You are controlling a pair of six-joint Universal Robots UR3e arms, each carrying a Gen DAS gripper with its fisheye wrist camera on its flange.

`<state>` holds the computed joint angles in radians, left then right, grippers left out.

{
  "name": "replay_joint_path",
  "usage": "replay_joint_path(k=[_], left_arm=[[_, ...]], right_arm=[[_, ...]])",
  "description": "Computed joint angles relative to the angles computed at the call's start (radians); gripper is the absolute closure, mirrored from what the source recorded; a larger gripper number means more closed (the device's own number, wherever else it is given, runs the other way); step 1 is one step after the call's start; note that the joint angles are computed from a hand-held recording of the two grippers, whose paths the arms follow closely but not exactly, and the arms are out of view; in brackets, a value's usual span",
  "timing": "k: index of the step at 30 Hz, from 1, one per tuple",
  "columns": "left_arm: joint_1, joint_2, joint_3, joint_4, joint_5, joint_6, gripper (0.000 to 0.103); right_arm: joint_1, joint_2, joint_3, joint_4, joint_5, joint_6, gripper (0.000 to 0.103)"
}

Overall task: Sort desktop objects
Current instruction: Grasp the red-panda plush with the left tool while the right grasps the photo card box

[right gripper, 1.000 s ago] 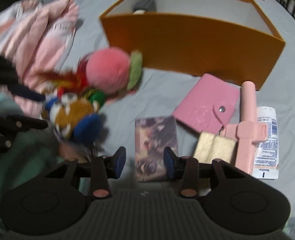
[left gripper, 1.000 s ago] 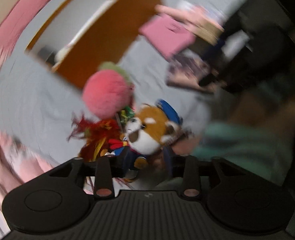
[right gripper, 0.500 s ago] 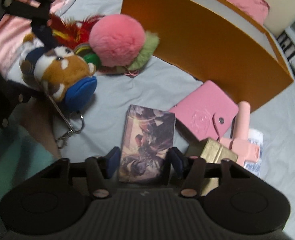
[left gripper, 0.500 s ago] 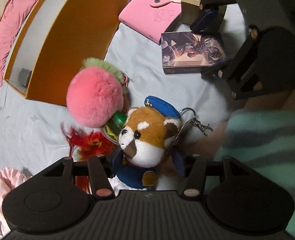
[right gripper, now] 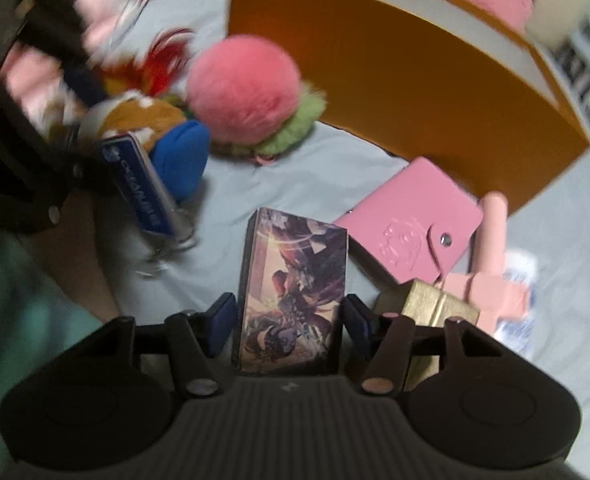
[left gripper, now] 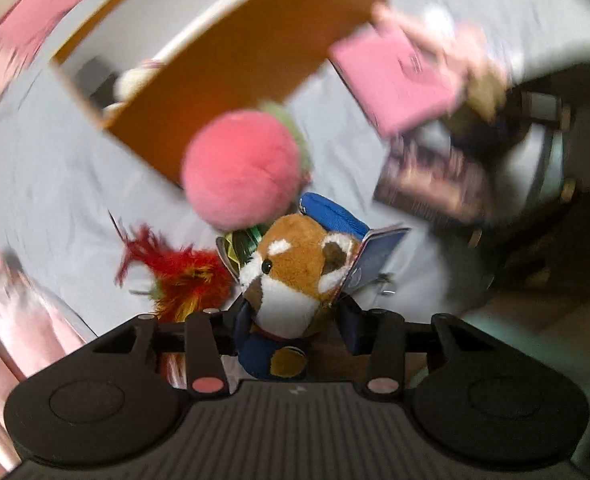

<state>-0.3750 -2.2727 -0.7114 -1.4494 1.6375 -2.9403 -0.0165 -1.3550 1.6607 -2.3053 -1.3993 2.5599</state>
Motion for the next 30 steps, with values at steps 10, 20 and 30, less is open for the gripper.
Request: replay_joint_path(k=[10, 20, 30], left_arm=[[0.189, 0.218, -0.435, 0.373, -0.356, -0.718, 0.052], [0.141, 0.181, -0.47, 0.419, -0.325, -0.814, 0.053], [0.163, 0.144, -0.548, 0.517, -0.421, -0.908, 0.054]], right_arm=[[-0.231, 0.134, -0.297, 0.456, 0.459, 0.276, 0.066], [-0.146, 0.136, -0.37, 0.463, 0.313, 0.375, 0.064], [-0.167, 0.131, -0.389, 0.547, 0.321, 0.384, 0.061]])
